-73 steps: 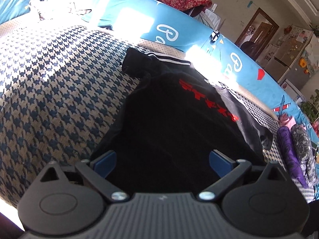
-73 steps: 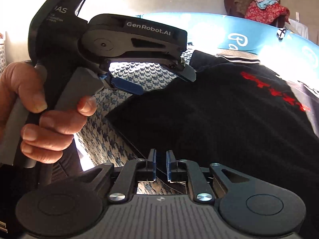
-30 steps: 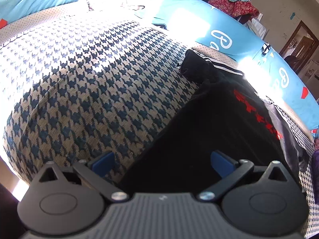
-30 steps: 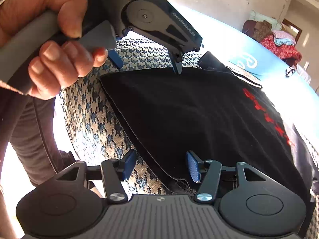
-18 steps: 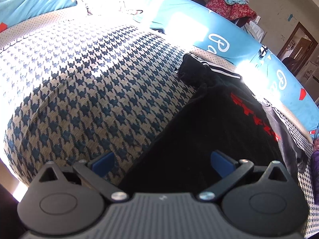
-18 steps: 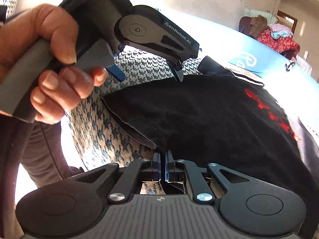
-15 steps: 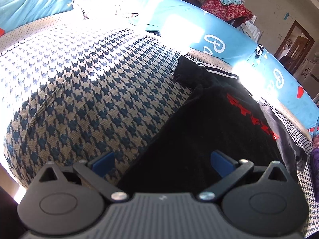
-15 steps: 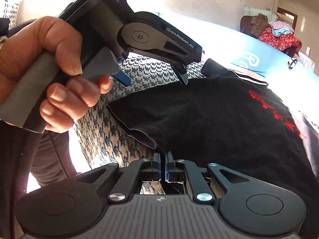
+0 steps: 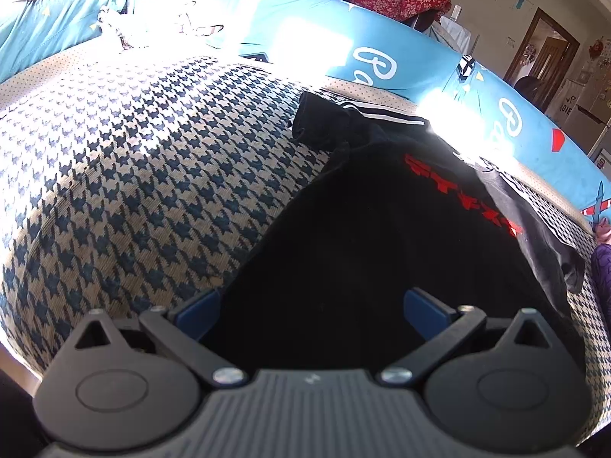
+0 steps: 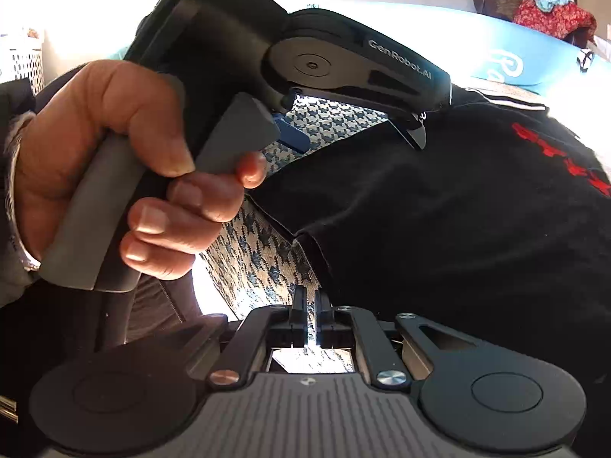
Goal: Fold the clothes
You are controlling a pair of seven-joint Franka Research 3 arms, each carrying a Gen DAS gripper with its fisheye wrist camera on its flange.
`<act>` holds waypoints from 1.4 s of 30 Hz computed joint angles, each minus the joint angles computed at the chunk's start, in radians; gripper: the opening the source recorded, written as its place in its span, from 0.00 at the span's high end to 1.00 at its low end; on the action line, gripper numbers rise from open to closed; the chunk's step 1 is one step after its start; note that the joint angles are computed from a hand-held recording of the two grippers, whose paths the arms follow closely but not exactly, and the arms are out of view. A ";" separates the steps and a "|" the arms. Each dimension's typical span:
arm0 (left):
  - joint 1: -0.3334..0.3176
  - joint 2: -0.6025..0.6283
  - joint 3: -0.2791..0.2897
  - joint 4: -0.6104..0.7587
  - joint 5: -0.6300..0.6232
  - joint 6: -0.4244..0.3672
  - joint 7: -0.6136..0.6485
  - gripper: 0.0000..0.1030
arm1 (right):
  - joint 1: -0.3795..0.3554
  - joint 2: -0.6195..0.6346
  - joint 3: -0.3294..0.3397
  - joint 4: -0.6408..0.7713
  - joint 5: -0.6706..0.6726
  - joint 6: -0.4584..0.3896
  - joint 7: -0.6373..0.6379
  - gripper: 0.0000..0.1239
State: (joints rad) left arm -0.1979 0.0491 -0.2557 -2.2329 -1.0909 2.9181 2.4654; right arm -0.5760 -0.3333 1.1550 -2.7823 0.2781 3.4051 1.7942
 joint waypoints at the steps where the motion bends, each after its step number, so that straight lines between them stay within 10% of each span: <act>1: 0.000 0.001 0.000 0.000 0.006 0.001 -0.007 0.00 | -0.010 -0.038 0.018 -0.004 0.011 -0.017 0.007 0.96; 21: -0.034 0.017 -0.030 -0.001 0.104 0.002 -0.049 0.00 | 0.141 -0.543 -0.104 -0.143 -0.017 -0.502 0.472 0.79; 32: -0.044 0.030 -0.063 -0.004 0.188 0.022 -0.099 0.00 | 0.161 -0.848 -0.083 -0.155 -0.165 -0.953 0.797 0.70; 38: -0.047 0.033 -0.073 -0.011 0.220 0.037 -0.107 0.00 | 0.190 -0.763 -0.183 -0.189 -0.179 -0.936 0.846 0.70; 42: -0.045 0.029 -0.074 -0.015 0.228 0.030 -0.104 0.00 | 0.225 -0.734 -0.226 -0.207 -0.199 -0.911 0.890 0.92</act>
State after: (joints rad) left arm -0.2428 0.0779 -0.3302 -2.2478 -0.8633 2.9480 2.3611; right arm -0.3510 -1.0668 0.9290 -2.9896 0.0793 2.4945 2.6837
